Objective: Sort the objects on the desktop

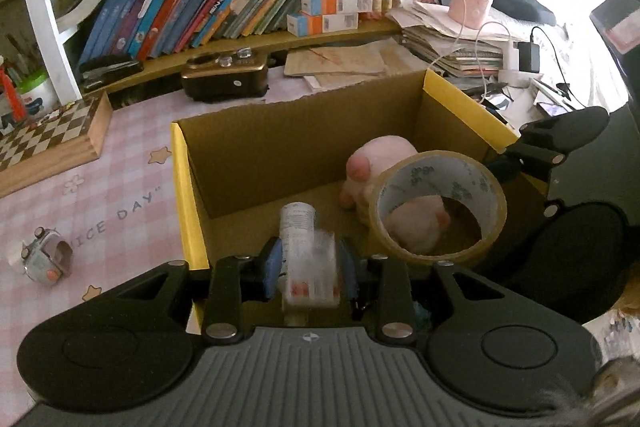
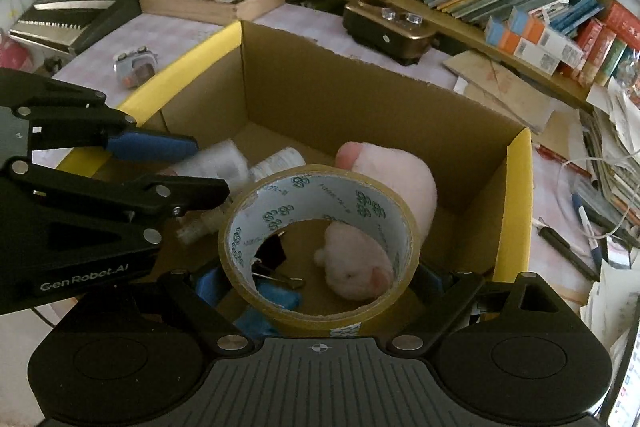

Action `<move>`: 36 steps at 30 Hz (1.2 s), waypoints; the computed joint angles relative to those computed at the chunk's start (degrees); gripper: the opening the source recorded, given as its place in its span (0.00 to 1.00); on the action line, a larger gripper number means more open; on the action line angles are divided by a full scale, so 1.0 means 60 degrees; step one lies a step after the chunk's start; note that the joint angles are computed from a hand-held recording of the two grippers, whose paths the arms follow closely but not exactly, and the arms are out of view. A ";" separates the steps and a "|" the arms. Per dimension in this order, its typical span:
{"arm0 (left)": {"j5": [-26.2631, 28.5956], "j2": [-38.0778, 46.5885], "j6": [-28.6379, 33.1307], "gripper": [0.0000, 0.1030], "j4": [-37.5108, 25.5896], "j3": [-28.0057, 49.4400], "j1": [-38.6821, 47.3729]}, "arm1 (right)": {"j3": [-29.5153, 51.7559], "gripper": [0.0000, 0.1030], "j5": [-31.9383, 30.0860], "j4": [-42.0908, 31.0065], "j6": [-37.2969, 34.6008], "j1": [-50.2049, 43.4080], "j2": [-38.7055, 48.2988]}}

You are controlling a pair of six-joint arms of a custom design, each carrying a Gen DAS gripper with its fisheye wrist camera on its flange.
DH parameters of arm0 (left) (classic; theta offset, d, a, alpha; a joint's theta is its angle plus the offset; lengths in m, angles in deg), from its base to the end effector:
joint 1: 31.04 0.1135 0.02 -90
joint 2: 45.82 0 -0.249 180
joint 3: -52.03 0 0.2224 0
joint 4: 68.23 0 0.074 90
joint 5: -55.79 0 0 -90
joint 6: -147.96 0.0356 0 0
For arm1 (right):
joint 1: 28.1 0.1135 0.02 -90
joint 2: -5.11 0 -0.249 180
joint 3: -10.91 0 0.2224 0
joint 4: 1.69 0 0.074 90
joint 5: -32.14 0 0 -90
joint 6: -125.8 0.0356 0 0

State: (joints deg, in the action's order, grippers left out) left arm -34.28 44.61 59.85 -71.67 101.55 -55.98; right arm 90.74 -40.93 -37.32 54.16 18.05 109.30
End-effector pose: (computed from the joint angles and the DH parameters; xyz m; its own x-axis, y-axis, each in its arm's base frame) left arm 0.2433 -0.1131 0.1402 -0.6196 0.3245 -0.7147 0.4416 0.8969 0.0244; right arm 0.2414 0.2363 0.1696 -0.7549 -0.3508 -0.5541 -0.3701 0.9254 -0.0818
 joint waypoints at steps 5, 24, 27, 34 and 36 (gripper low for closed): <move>-0.0203 -0.0715 -0.0087 0.64 0.0284 -0.0490 0.0031 | -0.0220 0.90 0.0228 0.0156 0.0315 0.0073 -0.0133; -0.1233 -0.7281 -0.1085 0.96 -0.1632 -0.2919 -0.0130 | -0.2355 0.92 0.3546 0.1325 0.2583 0.1992 -0.3329; -0.1152 -0.8038 -0.1176 0.97 -0.2163 -0.3155 0.0075 | -0.2482 0.92 0.4311 0.0980 0.3396 0.2504 -0.3521; -0.0284 -0.9647 -0.0867 0.97 -0.3512 -0.3619 0.1239 | -0.2276 0.92 0.5239 -0.0612 0.5763 0.3540 -0.3279; 0.0165 -1.0173 -0.0662 0.97 -0.4016 -0.3723 0.1742 | -0.2124 0.92 0.5455 -0.1151 0.6484 0.3906 -0.3079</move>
